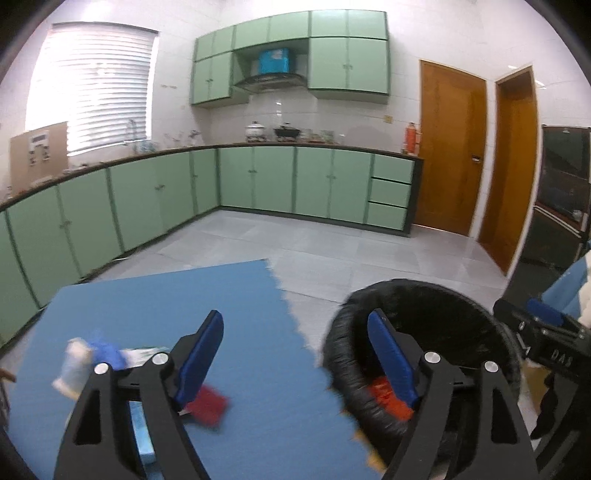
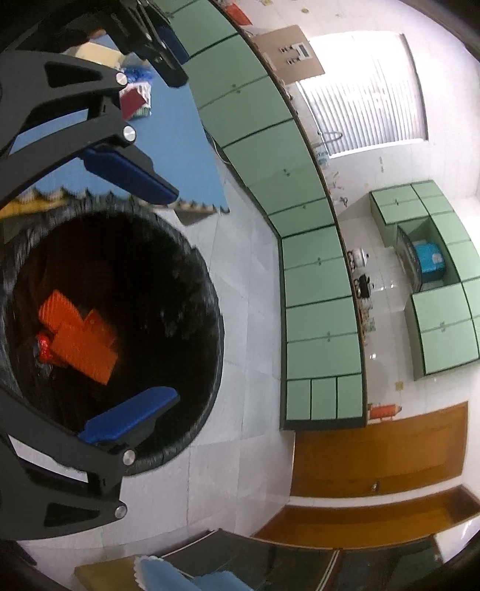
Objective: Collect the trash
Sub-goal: 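Return to the table and grasp the yellow sponge with the left tool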
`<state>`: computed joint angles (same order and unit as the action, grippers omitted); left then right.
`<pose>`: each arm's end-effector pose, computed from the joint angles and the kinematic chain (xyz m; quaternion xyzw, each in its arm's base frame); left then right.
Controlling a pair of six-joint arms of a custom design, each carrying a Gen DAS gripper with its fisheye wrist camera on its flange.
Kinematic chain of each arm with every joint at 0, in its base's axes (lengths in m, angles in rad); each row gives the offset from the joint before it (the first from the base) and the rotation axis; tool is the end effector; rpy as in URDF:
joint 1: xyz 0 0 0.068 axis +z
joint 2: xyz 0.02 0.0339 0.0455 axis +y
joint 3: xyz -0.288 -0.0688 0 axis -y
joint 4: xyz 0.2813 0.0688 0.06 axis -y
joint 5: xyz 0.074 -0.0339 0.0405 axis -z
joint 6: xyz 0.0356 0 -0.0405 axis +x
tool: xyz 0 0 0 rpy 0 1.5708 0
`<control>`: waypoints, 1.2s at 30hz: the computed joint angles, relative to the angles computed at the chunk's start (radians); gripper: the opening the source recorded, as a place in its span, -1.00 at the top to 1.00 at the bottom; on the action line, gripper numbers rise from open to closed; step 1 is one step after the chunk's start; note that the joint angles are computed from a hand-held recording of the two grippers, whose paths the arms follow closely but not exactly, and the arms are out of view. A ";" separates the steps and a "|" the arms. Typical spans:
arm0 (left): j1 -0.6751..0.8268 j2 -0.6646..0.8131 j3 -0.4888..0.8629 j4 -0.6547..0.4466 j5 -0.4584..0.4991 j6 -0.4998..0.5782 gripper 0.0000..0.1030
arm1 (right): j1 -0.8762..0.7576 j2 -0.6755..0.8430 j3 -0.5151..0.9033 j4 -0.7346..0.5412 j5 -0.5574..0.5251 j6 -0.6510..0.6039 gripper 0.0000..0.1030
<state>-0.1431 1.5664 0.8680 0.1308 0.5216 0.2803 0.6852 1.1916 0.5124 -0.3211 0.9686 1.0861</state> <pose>0.3550 -0.0691 0.2102 0.2992 0.8022 -0.1937 0.4790 0.1895 0.1170 0.1718 0.2975 0.8062 -0.0899 0.5035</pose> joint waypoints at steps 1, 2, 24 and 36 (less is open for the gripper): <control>0.024 -0.004 -0.005 0.000 0.003 0.007 -0.54 | 0.019 0.038 0.022 0.011 0.007 0.004 -0.87; 0.053 -0.009 -0.013 0.007 0.005 0.016 -0.54 | 0.028 0.060 0.039 0.015 0.007 0.002 -0.87; 0.443 0.098 -0.019 0.034 0.059 0.179 -0.53 | 0.185 0.572 0.440 0.163 -0.042 -0.088 -0.86; 0.423 0.196 -0.032 0.085 0.001 0.211 -0.21 | 0.189 0.676 0.469 0.182 -0.098 -0.055 -0.86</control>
<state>0.2795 1.7627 0.8355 0.2154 0.5226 0.4916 0.8740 1.8672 0.9815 -0.1388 0.8706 1.0315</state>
